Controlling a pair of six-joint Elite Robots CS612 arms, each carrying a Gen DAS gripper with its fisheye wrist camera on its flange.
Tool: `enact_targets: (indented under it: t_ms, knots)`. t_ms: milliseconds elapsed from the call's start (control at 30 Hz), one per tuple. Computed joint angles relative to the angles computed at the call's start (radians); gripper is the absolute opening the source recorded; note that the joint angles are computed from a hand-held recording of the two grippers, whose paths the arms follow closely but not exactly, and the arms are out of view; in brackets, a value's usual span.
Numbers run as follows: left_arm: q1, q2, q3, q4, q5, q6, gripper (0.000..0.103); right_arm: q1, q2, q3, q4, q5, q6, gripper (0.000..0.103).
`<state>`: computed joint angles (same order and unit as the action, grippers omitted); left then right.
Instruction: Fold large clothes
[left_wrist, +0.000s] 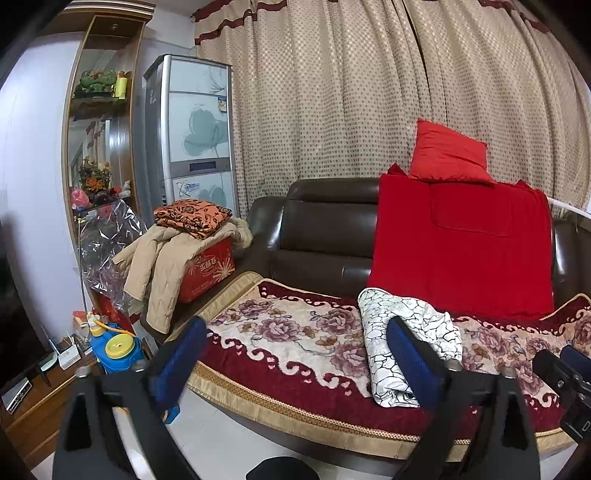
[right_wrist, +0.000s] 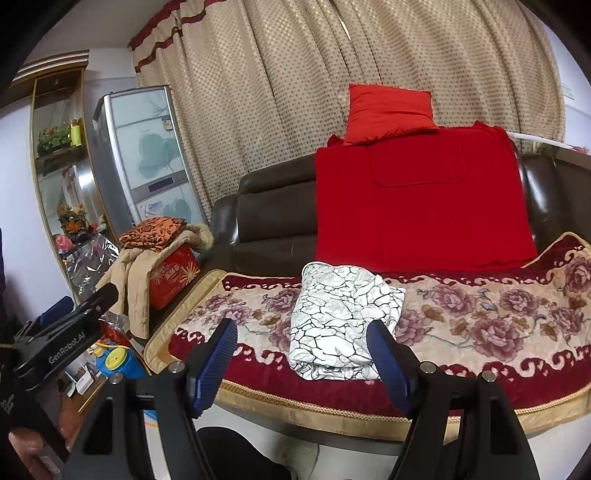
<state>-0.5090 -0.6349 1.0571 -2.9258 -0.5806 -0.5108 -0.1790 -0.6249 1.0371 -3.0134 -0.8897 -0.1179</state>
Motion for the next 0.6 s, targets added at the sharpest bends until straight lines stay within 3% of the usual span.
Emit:
enact_targets:
  t_ms: [600]
  knots:
    - [-0.011,0.006,-0.002,-0.015,0.005,0.049,0.098,-0.002,-0.01,0.028,-0.057,-0.043,0.057,0.076]
